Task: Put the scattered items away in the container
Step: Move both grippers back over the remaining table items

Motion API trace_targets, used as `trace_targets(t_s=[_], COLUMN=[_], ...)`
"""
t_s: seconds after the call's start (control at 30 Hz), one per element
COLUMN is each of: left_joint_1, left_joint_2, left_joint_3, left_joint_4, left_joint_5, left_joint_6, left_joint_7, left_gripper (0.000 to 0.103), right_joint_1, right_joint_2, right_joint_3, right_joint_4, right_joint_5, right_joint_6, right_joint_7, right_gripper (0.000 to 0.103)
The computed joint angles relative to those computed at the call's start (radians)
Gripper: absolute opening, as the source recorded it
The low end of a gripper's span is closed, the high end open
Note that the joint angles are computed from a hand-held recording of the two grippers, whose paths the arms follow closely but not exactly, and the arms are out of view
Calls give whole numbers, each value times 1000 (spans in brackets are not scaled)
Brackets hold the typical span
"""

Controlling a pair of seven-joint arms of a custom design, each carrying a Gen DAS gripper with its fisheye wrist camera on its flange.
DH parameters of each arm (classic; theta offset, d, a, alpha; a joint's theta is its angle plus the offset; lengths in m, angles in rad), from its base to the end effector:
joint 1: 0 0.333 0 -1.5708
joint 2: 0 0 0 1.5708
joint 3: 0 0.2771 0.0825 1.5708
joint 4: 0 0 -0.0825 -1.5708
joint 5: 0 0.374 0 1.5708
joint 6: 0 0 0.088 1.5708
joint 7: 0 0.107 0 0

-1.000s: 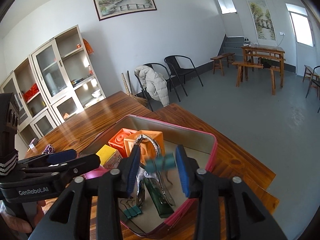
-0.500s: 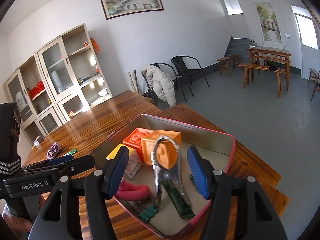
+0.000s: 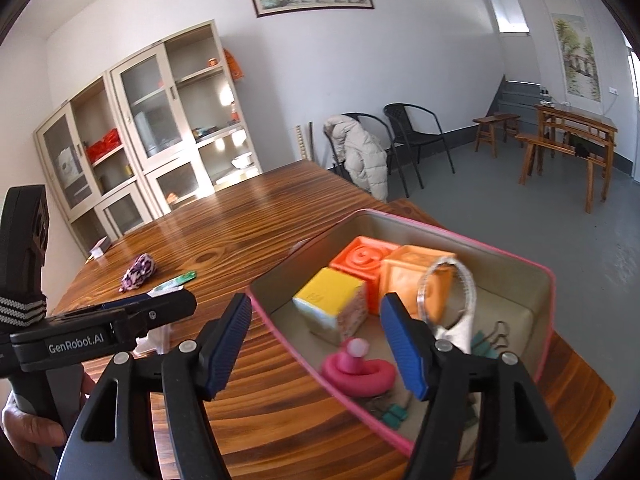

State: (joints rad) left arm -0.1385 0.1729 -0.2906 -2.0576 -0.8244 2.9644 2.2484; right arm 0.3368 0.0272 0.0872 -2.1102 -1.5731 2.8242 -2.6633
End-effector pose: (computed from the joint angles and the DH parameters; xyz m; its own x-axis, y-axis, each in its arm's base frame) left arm 0.5668 -0.1987 0.3918 -0.3960 -0.8872 0.2368 -0.7128 0.1344 -0.6884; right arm 0.4887 0.2755 0.4074 -0.0901 -0.9666 -0.2400 -0.5041 0.2521 -0.8260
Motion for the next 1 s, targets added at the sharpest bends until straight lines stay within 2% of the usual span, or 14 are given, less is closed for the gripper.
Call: trace_targets(t_s=[0.23,0.33,0.43,0.57,0.7,0.87,1.0], left_joint_1=[36,44,43,140,187,196,179], left_joint_2=[-37,-38,-29,-9,-4,-8,-9], left_joint_3=[53,101,170,119,96,102,132], left_joint_4=[-76,-117,-150,-137,-132,-141,-150], left_joint_5=[32,127,274,221,183,182,236], left_joint_6=[65,107,140,132,128,117,123], left_joint_7=[-40,-135,-299,-280,-253,-253,-306], left_gripper=[86,86,86,86,86,86,86], right_joint_1=[35,60,87,109,119,119,129], right_joint_2=[115,167,220,284,343,419,477], right_joint_3=[-3,-13,-26,-31,-13,28,47], right_joint_4=[115,163,209,262,318,398,472], right_joint_5=[64,122,204,348,496,672,780], right_joint_6=[71,98,122,154,159,144,115], right_joint_7=[-115,-197,-299,-458,-636,-847,-988], right_gripper=[76,77,77,77,78,78,78])
